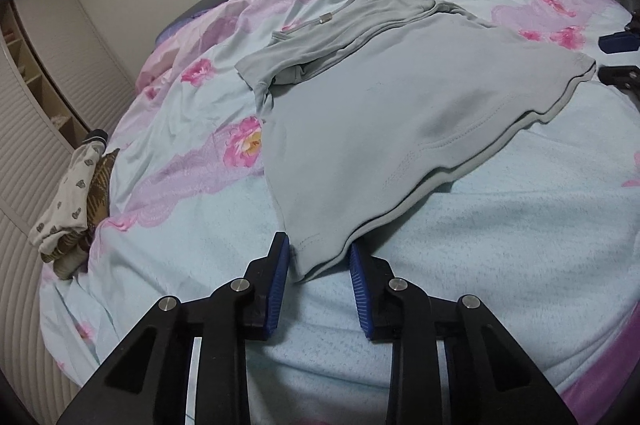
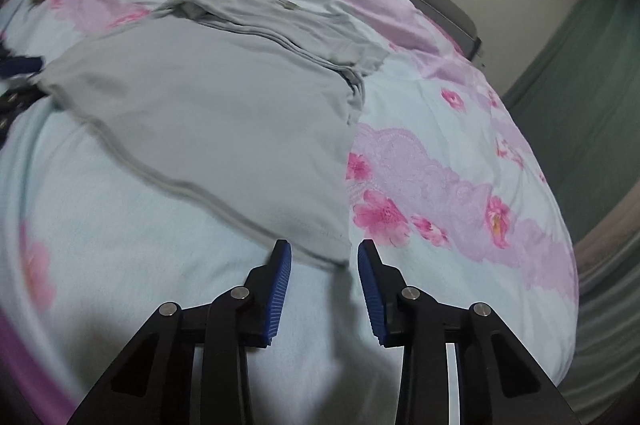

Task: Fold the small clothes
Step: 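Move both grippers to the grey shirt's hem, then grasp the hem with the left gripper while the right gripper grasps it too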

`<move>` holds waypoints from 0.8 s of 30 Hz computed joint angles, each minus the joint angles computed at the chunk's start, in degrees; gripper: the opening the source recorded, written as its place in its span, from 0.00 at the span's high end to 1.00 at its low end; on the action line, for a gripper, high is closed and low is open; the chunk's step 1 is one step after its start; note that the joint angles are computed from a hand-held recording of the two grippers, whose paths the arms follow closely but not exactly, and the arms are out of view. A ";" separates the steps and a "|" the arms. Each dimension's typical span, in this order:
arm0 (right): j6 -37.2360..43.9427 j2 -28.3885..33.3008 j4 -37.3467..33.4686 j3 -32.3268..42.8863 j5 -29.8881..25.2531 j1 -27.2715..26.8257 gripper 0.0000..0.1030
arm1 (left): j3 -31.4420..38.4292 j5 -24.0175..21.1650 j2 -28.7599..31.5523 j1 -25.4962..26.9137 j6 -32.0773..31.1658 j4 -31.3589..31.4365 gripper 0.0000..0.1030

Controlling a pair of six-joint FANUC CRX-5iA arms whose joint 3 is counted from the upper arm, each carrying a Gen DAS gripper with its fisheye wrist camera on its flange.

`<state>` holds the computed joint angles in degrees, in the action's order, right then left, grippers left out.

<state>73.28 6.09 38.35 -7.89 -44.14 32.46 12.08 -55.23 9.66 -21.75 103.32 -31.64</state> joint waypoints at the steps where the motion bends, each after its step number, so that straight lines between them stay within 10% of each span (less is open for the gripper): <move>1: 0.47 -0.32 0.97 -0.76 -0.08 0.15 0.65 | 0.07 -0.03 0.11 0.08 -0.18 0.27 0.70; 24: 11.19 1.40 3.86 -1.27 0.05 0.28 0.67 | 1.12 0.28 1.49 2.80 -1.42 5.63 0.70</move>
<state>84.47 7.49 42.20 -9.16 -44.09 32.75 13.20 -54.95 11.15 -18.95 101.90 -26.01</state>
